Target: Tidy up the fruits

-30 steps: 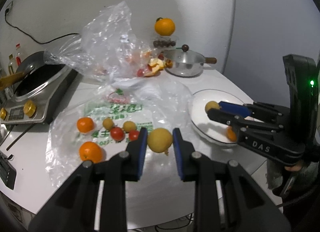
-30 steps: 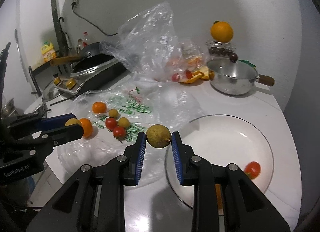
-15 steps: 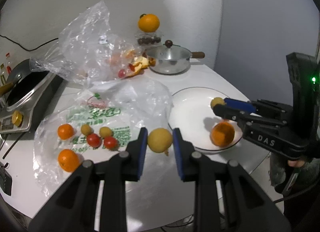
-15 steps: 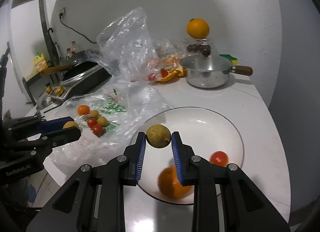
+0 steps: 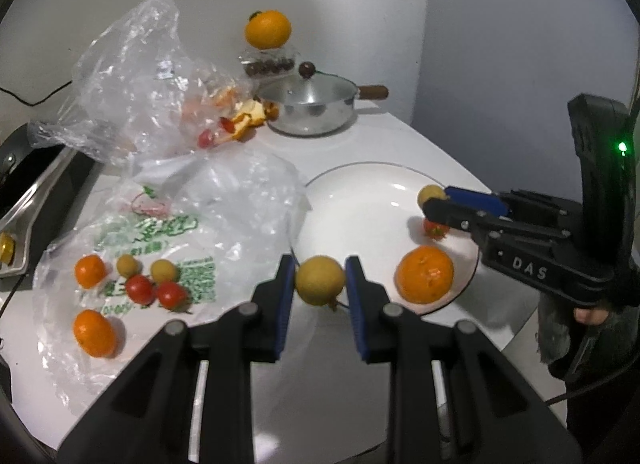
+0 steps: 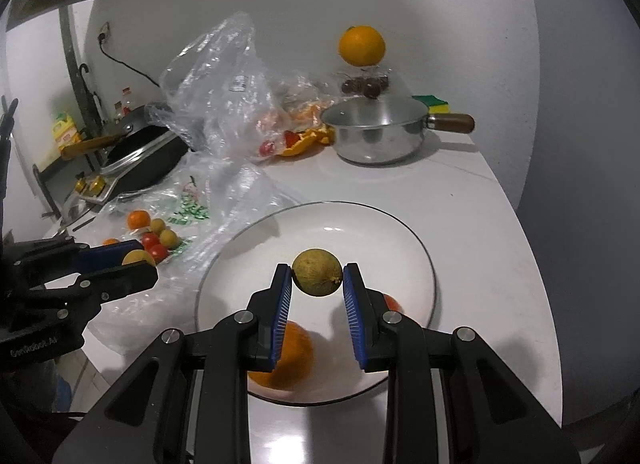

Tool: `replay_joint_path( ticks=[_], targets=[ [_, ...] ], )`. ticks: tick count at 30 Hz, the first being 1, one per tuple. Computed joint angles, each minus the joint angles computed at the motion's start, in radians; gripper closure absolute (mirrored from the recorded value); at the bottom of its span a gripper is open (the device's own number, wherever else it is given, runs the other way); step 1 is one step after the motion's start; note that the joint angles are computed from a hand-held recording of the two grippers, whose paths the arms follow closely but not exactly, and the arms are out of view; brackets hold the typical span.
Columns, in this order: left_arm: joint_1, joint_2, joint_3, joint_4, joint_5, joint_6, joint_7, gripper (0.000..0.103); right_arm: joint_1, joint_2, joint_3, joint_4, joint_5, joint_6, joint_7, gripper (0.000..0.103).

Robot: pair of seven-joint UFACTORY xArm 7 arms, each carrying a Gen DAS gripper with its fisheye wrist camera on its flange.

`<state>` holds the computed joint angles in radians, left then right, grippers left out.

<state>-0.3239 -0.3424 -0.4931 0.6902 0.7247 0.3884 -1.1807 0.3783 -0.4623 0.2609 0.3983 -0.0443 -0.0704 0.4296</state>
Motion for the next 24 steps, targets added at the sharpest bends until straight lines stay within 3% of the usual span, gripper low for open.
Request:
replay_joint_path(
  ticks=[7, 24],
  targets=[
    [-0.001, 0.094, 0.001, 0.058, 0.07, -0.011, -0.037, 0.077, 0.013, 0.019, -0.065, -0.01, 0.004, -0.015, -0.034, 0.074],
    [-0.129, 0.228, 0.134, 0.13, 0.124, 0.003, -0.05, 0.077, 0.075, 0.087, -0.173, 0.006, 0.042, -0.042, -0.116, 0.074]
  ],
)
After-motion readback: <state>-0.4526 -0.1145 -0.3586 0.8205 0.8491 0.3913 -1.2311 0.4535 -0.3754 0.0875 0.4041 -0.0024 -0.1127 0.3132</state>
